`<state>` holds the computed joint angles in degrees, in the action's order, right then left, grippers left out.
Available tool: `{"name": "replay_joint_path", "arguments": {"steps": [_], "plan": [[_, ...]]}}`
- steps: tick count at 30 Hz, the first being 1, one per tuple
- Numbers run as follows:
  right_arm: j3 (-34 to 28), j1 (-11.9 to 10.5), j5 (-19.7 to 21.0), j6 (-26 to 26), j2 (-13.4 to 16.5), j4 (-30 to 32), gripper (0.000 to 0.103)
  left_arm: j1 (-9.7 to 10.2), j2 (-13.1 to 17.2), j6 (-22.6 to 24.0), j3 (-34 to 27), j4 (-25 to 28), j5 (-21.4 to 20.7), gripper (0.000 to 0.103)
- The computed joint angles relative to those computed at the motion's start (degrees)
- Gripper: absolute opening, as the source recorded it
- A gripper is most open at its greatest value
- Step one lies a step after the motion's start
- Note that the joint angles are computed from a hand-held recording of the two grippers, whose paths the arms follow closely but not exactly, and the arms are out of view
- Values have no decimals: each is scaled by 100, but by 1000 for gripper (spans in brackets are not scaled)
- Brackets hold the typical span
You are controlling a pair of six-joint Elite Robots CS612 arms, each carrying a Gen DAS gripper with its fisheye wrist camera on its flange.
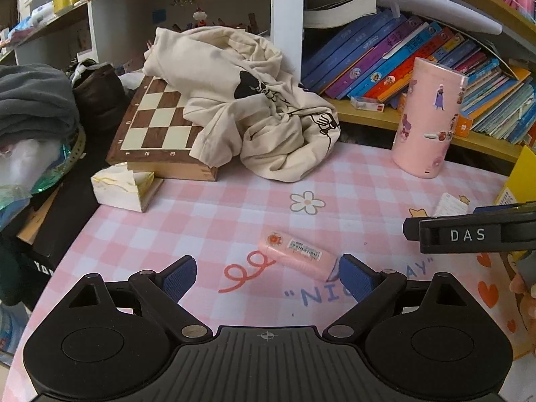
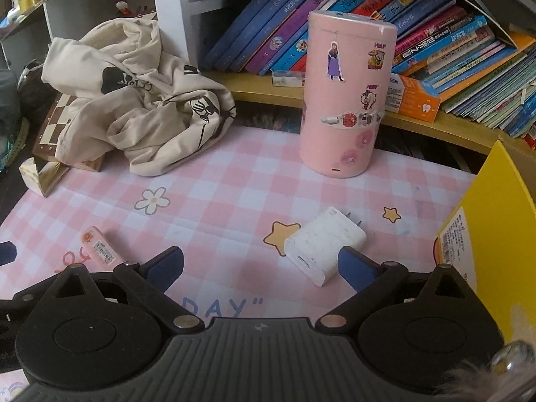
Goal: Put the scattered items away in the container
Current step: 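Reach the left tool to the pink stick while the right tool reaches the white charger, then close the left tool on the pink stick while the right tool grasps the white charger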
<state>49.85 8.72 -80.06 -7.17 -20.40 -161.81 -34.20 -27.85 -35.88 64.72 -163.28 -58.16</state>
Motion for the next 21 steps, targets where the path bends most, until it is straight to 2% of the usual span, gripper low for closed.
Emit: {"name": "replay_joint_path", "arguments": {"steps": [6,10,18,21], "plan": [[-235,-6,-4,58,139,172,100,54,154,-134,-241,154,-88,94],[-353,7,-176,83,228,124,100,87,269,-184,-444,326,-164,94],[-621,-7,-373,180,396,285,99,107,544,-11,-940,613,-257,93],[-734,-15,-419,277,458,427,93,108,592,44,-1029,683,-247,92]]}}
